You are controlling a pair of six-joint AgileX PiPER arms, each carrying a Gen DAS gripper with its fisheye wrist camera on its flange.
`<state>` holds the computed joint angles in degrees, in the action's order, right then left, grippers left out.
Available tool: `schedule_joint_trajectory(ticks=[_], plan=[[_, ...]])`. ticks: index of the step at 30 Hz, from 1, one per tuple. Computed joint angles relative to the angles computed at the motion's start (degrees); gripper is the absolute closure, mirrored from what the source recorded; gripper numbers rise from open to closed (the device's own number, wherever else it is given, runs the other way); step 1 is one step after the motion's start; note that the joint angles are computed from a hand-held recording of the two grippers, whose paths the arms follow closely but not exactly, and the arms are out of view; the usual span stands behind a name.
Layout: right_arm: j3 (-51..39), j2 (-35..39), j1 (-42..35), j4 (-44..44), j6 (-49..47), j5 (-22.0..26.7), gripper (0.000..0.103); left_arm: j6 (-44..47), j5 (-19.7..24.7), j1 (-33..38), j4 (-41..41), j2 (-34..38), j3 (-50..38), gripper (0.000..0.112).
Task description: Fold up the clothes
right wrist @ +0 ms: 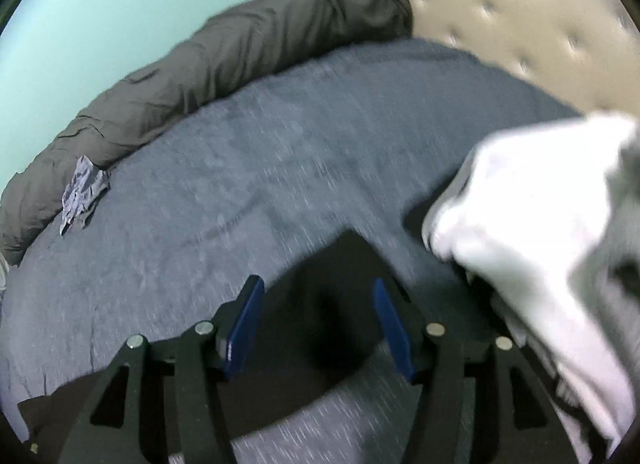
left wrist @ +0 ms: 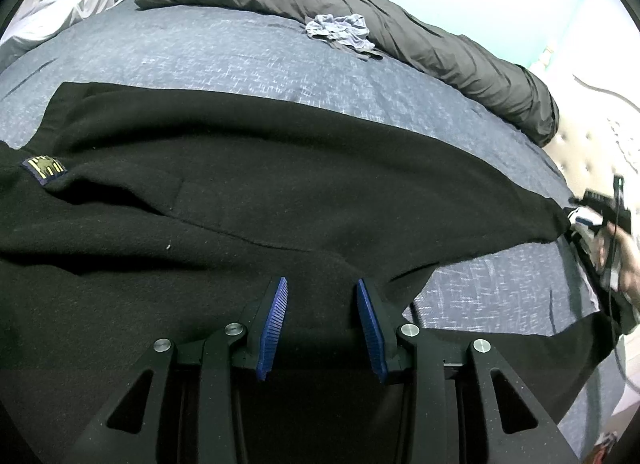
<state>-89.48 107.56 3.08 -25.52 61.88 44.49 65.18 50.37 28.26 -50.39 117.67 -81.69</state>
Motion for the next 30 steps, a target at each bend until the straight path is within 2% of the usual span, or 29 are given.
schedule_joint_trajectory(ticks=[5, 10, 11, 13, 15, 17, 20, 21, 26, 30], plan=[[13.0, -3.8, -2.0, 9.3, -2.4, -9.5, 0.045, 0.6, -0.4, -0.5, -0.1, -0.2, 0.6, 0.073], [18.0, -3.7, -3.2, 13.7, -4.0, -16.9, 0.047, 0.3, -0.7, -0.6, 0.0, -0.1, 0.5, 0.073], [18.7, -3.6, -3.5, 15.3, -5.3, -18.4, 0.052, 0.2, -0.7, -0.6, 0.1, -0.1, 0.5, 0.073], [18.3, -3.1, -3.5, 16.8, -8.2, -19.4, 0.088, 0.1, -0.7, -0.7, 0.3, 0.0, 0.4, 0.073], [17.8, -4.0, -2.0, 12.4, -5.1, -18.1, 0.099, -0.1, -0.7, -0.8, 0.4, 0.0, 0.3, 0.073], [18.2, -6.1, -0.7, 7.6, -1.1, -17.7, 0.100, -0.3, -0.4, -0.7, 0.4, 0.1, 0.1, 0.073], [23.7, -12.8, 0.0, 3.2, 3.7, -21.9, 0.100, 0.0, 0.1, -0.2, 0.0, 0.0, 0.0, 0.073], [24.5, -13.7, 0.3, 4.3, 2.2, -21.0, 0.100, 0.1, 0.2, -0.1, -0.1, -0.1, -0.1, 0.073], [24.4, -11.1, 0.4, 12.3, -6.5, -9.4, 0.100, 0.3, 0.7, 0.4, -0.5, -0.4, 0.2, 0.073], [23.5, -9.7, 3.1, 7.0, -2.5, -4.8, 0.100, 0.4, 1.0, 1.0, -0.5, -0.3, -0.1, 0.073]])
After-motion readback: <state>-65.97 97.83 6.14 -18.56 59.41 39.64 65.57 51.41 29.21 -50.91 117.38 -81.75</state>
